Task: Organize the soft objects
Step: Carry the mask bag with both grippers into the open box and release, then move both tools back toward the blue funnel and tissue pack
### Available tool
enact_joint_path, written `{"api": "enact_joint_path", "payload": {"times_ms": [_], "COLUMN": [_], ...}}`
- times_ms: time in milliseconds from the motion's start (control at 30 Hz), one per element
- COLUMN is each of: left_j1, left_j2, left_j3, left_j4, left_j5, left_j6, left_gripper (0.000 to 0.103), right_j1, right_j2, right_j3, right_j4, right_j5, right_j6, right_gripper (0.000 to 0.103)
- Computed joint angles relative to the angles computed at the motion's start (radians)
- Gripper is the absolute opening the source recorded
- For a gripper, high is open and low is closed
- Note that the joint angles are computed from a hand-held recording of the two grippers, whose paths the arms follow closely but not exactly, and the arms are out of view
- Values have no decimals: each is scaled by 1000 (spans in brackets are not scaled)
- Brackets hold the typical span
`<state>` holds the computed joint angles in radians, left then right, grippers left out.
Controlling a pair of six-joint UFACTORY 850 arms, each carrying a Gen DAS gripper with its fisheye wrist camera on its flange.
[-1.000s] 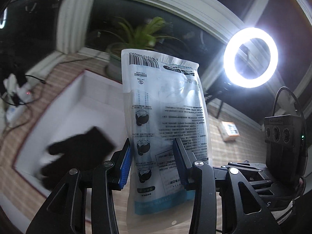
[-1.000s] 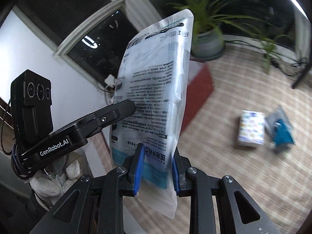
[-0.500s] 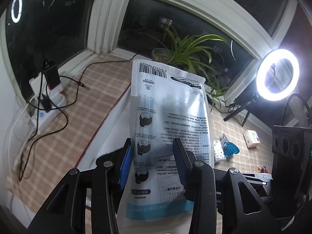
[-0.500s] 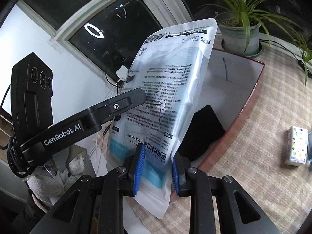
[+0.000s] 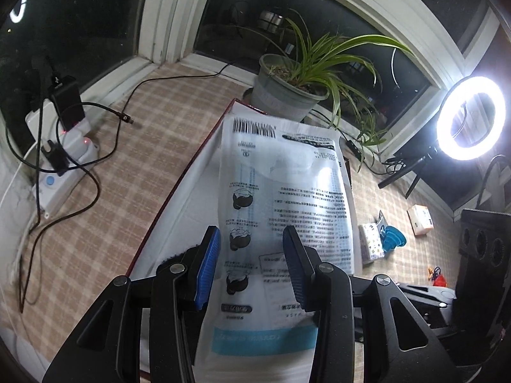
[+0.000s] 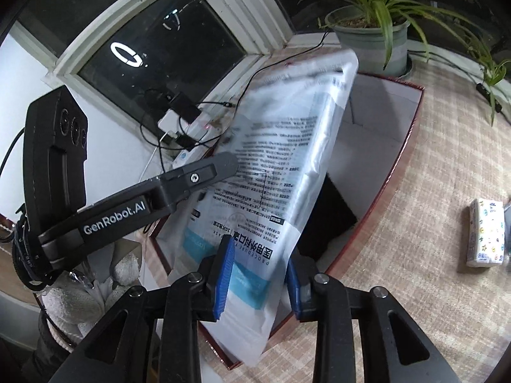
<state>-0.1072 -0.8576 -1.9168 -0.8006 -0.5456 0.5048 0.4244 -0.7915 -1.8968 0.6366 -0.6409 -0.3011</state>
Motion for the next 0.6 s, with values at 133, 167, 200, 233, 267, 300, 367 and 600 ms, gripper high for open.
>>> {"api": "enact_joint_path", "payload": {"times_ms": [133, 167, 200, 233, 267, 300, 367, 600], "left_j1": [-2, -4, -5, -7, -8, -8, -6, -4], "left_j2": [4, 8, 12, 16, 20, 24, 31, 65], "left_j3": [3, 6, 8, 12, 17, 22, 32, 89], "left_j4": [-1, 1, -1, -1, -2, -11, -34, -122], "left_j5": [9, 14, 17, 22, 29, 31, 32, 42], "left_j6": [24, 31, 44, 52, 60, 74, 95, 155], "left_gripper": [37, 37, 37, 37, 37, 37, 37, 37], "right_j1": [10, 10, 10, 11, 8, 7, 5, -24], "right_j2": [7, 18, 25, 33, 46, 55, 70, 160], "right_j3": [5, 22, 33, 45, 63, 76, 96, 221], "right_j4": [-52, -44, -35, -39, -39, -44, -56, 10], "right_j5": [38, 59, 70, 81, 90, 98, 112, 165], "right_j6": [46, 39, 30, 33, 28, 28, 38, -23], "right_gripper": [45, 48, 52, 52, 52, 52, 53, 55]}}
